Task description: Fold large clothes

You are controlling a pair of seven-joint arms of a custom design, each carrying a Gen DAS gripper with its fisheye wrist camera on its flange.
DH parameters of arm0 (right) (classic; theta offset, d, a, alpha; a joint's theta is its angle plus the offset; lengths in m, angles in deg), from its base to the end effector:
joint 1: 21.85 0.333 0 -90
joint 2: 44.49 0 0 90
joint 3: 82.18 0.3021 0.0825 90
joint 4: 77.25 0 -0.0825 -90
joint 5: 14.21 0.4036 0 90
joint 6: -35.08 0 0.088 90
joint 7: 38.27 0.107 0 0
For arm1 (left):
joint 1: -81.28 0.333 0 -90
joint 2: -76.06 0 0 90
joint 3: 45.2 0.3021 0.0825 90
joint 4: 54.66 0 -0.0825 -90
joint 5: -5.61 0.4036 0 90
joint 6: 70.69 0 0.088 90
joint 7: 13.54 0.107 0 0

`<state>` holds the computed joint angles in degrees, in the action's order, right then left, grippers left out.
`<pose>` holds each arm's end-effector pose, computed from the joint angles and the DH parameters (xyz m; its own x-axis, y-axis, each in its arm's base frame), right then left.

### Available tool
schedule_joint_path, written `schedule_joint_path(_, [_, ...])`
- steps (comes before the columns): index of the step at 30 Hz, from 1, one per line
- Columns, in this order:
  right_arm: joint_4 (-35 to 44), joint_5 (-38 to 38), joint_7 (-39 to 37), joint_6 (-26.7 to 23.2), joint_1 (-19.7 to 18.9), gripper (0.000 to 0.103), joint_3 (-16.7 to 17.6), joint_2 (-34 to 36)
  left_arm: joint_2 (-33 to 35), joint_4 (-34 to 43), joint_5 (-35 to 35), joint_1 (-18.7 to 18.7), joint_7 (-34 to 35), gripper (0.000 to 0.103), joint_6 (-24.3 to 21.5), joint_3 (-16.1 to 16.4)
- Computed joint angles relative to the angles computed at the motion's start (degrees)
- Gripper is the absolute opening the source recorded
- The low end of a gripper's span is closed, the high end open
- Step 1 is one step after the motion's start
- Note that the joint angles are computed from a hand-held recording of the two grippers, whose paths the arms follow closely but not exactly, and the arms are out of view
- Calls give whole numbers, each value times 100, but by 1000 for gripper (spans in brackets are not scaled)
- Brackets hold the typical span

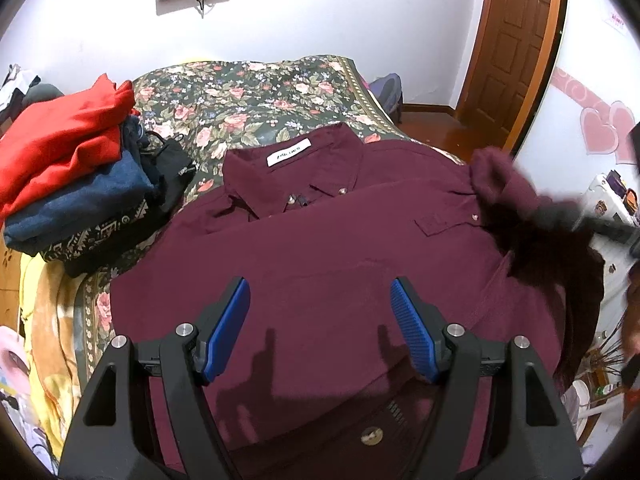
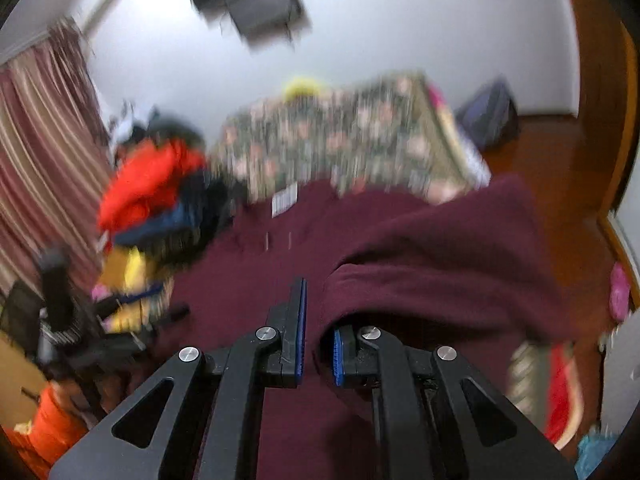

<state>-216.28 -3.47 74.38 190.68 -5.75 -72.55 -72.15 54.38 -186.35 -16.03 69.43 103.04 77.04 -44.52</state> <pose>0.4297 0.2084 0.5499 0.0555 -0.9334 -0.3545 -0.7797 0.1813 -0.5994 0.4989 -0.0915 0.5516 -0.4163 -0.9069 0.0655 -0.7053 0.2767 -0.6527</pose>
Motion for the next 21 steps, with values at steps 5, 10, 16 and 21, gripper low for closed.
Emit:
schedule_joint_path(5, [-70,-144,519,-437,-95,11,138,43,-68,-107,-98,-7,155,71,-102,81])
schedule_joint_path(10, [-38,-30,608,-830,-1,22,3,-255,-64,-131,-125,27,206,71,-172,72])
schedule_joint_path(16, [-127,-660,1255,-605,-517,56,470,-639,-41,-115,-100,21,188,71,-113,9])
schedule_joint_path(21, [-365,-1116,2031,-399,-1003,59,673,-1033,34,-39,4,32,55,71,-87,-68])
